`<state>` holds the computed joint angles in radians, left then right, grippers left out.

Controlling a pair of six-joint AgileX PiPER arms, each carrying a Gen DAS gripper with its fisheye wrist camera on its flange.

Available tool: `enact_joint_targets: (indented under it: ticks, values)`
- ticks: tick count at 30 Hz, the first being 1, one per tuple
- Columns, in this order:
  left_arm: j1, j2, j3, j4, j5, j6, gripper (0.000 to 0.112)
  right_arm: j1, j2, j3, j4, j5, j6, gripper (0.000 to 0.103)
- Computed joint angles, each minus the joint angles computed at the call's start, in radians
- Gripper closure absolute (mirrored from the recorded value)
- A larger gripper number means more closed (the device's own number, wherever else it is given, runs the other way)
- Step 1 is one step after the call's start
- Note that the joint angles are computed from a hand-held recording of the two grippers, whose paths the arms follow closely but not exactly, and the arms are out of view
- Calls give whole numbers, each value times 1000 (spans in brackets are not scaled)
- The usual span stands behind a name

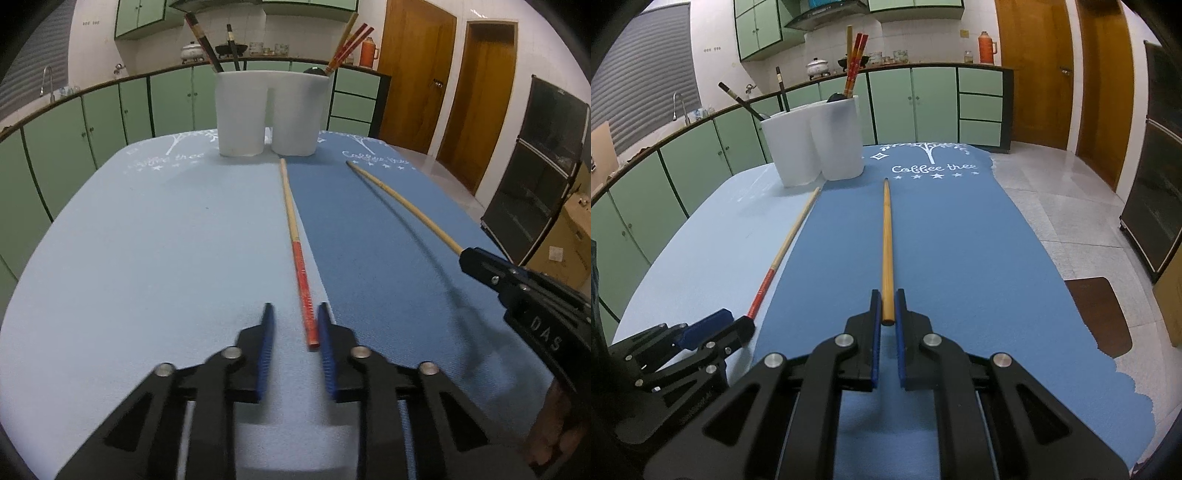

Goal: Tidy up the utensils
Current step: 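Grasp the red-patterned chopstick with the left tool, then lift both held chopsticks and carry them above the white holder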

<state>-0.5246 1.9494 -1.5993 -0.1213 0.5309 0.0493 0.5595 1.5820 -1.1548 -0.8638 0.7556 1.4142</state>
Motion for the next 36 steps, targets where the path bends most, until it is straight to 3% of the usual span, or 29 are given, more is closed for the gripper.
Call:
enact_joint_targets:
  ticks: [2,5,14,20,30,36]
  values:
    - [-9,1,-1,31,0,-24,106,-3,-6,4,4,-2,-1,97]
    - [-26,-1,2,106,-4,-80,107,-8,-17,12,5,-6,-3,97]
    - [-32,-71,32,144,-11,-72,107,19,-56,-7,-10,35,-52,97]
    - [-6,-141,5,93,19,-11,107,38,-82,-64,-23,72,-104,97]
    - [56,-159,-112,-19,140,76,107,44,-99,-156,-10,100,-184,97]
    - [83,-170,-154,-63,136,107,107,37,-99,-198,14,105,-228,97]
